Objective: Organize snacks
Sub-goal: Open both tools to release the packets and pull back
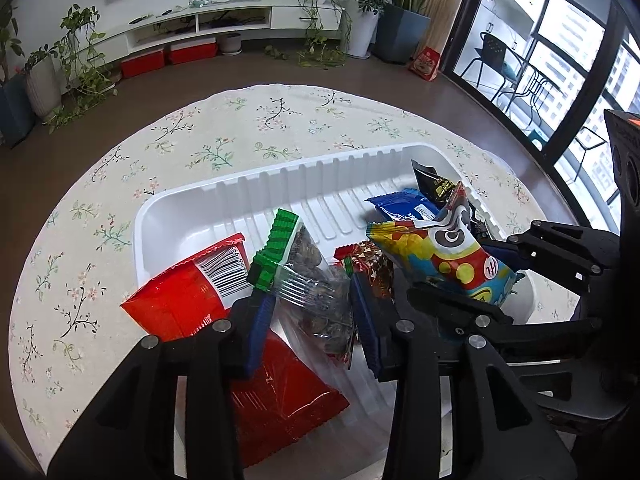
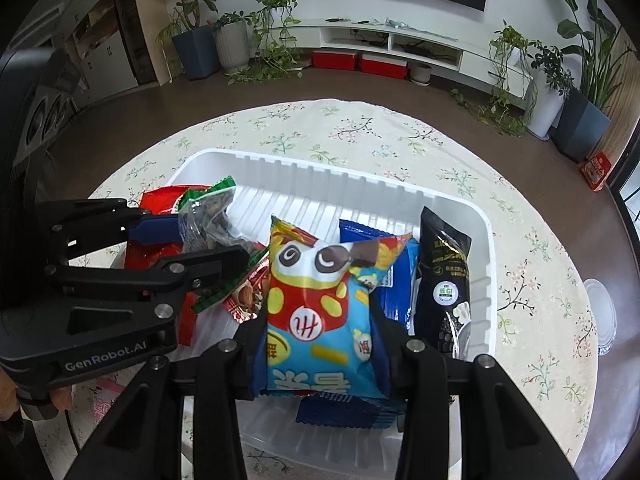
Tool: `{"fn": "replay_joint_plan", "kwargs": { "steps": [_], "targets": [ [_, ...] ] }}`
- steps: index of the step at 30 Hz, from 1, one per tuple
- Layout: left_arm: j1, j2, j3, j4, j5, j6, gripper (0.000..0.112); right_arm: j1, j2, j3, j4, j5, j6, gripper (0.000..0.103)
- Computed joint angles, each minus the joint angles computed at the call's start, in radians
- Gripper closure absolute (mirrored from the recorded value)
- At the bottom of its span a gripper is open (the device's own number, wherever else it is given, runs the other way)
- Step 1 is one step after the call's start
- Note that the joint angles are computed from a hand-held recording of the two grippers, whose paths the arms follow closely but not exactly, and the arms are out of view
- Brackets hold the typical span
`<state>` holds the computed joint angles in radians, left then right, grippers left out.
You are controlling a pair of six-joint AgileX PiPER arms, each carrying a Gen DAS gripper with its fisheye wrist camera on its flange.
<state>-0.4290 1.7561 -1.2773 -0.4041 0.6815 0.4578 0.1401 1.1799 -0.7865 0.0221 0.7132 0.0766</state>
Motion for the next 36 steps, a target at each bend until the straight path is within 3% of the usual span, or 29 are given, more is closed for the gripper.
{"fn": "replay_joint_plan", "kwargs": {
  "steps": [5,7,9,22,28,30,33,36],
  "targets": [
    [0.002,-0.007,0.006,-0.003,-0.008,0.000,0.072,0.015,-0.002,-0.003,-0.027,0.007,0.028,0.058],
    [0.007,-0.012,0.007,-0.026,-0.002,0.015,0.058,0.021,-0.004,-0.005,-0.039,0.014,0.034,0.054],
    [0.005,-0.020,0.011,-0.036,-0.007,0.029,0.053,0.033,-0.012,-0.001,-0.054,0.015,0.045,0.050],
    [0.020,-0.085,0.041,-0.093,-0.004,0.046,0.046,0.027,-0.072,-0.003,-0.055,0.058,0.059,0.043],
    [0.054,-0.161,0.086,-0.140,0.010,0.077,0.025,0.008,-0.143,0.007,-0.026,0.086,0.035,0.027],
    [0.072,-0.200,0.112,-0.162,0.010,0.092,0.019,-0.007,-0.163,0.014,-0.004,0.095,0.019,0.026],
    [0.112,-0.264,0.144,-0.193,0.035,0.113,0.019,-0.030,-0.198,0.022,0.017,0.121,0.016,0.026],
    [0.162,-0.346,0.186,-0.247,0.066,0.162,0.010,-0.068,-0.263,0.028,0.059,0.160,-0.012,0.026]
  ]
}}
